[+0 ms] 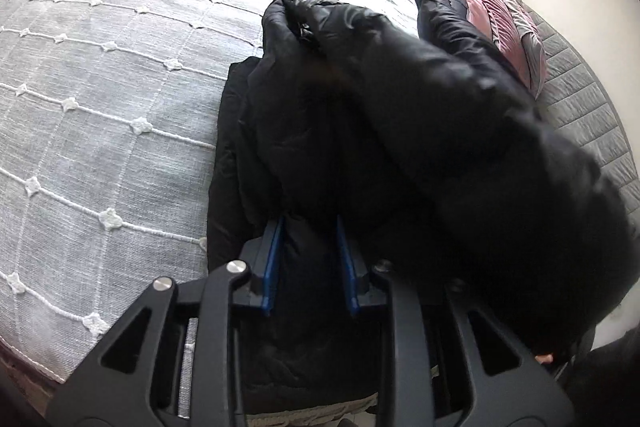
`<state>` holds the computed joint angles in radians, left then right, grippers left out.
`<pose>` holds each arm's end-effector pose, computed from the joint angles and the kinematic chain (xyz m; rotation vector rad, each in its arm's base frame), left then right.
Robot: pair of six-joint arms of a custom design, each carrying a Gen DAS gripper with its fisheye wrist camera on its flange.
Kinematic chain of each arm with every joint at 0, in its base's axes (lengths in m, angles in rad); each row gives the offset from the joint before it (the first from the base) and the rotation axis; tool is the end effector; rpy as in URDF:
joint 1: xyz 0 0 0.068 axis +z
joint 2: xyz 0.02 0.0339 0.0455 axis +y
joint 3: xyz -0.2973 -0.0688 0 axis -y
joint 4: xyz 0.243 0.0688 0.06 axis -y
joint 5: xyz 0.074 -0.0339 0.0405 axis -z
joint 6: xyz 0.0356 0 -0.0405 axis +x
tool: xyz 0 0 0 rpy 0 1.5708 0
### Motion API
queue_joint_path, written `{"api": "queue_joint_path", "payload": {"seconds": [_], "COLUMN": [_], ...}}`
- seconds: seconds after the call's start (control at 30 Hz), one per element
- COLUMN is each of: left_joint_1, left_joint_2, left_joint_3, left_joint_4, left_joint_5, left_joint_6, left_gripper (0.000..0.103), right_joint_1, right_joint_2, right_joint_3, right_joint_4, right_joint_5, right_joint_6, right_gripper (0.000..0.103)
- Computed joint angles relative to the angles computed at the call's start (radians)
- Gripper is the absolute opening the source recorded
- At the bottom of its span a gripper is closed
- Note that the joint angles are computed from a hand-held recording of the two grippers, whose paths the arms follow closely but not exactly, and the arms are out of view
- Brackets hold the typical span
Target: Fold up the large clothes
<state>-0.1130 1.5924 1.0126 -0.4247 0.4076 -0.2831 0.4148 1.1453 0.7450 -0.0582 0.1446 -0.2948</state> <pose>0.3162 -0.0501 0.2378 -0.0648 2.5908 -0.6723 0.2239 0.0930 0.2965 -0.6173 1.9285 -0.0708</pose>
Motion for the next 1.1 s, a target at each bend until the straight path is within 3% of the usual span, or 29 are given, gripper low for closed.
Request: {"api": "queue_joint_path", "payload": {"seconds": [0.03, 0.17, 0.27, 0.37, 0.43, 0.57, 0.6, 0.67, 0.77, 0.83, 1.0, 1.1], "left_joint_1": [0.008, 0.045, 0.090, 0.132, 0.156, 0.192, 0.192, 0.206, 0.159, 0.141, 0.049, 0.000], "left_joint_2": [0.002, 0.002, -0.015, -0.037, -0.064, -0.124, -0.131, -0.148, -0.136, -0.156, -0.217, -0.211], "left_joint_3": [0.001, 0.008, -0.001, -0.012, -0.026, -0.053, -0.054, -0.068, -0.055, -0.072, -0.091, -0.081], "left_joint_4": [-0.005, -0.031, -0.046, -0.055, -0.039, 0.007, 0.015, 0.033, 0.088, 0.125, 0.201, 0.191], "left_joint_5": [0.012, 0.065, 0.123, 0.177, 0.195, 0.181, 0.172, 0.172, 0.177, 0.176, 0.056, 0.003], "left_joint_6": [-0.001, -0.007, 0.003, 0.019, 0.028, 0.021, 0.020, 0.040, 0.003, -0.005, 0.015, 0.041], "left_gripper": [0.028, 0.028, 0.029, 0.037, 0.043, 0.049, 0.050, 0.054, 0.057, 0.057, 0.057, 0.057], "right_joint_1": [0.003, -0.011, -0.064, -0.180, -0.345, -0.691, -0.726, -0.726, -0.640, -0.583, -0.434, -0.377], "right_joint_2": [-0.005, 0.002, -0.034, -0.101, -0.134, -0.061, -0.032, 0.023, 0.125, 0.176, 0.209, 0.261], "right_joint_3": [-0.006, -0.023, -0.017, 0.037, 0.075, 0.130, 0.137, 0.153, 0.168, 0.153, 0.129, 0.126], "right_joint_4": [-0.009, -0.054, -0.138, -0.253, -0.296, -0.269, -0.253, -0.249, -0.263, -0.266, -0.271, -0.275], "right_joint_5": [-0.008, -0.098, -0.242, -0.477, -0.728, -1.206, -1.229, -1.120, -0.836, -0.774, -0.671, -0.625], "right_joint_6": [-0.011, -0.066, -0.088, -0.091, -0.076, 0.116, 0.161, 0.194, 0.177, 0.157, 0.105, 0.078], "right_gripper": [0.019, 0.045, 0.063, 0.064, 0.064, 0.064, 0.064, 0.062, 0.040, 0.039, 0.039, 0.039]}}
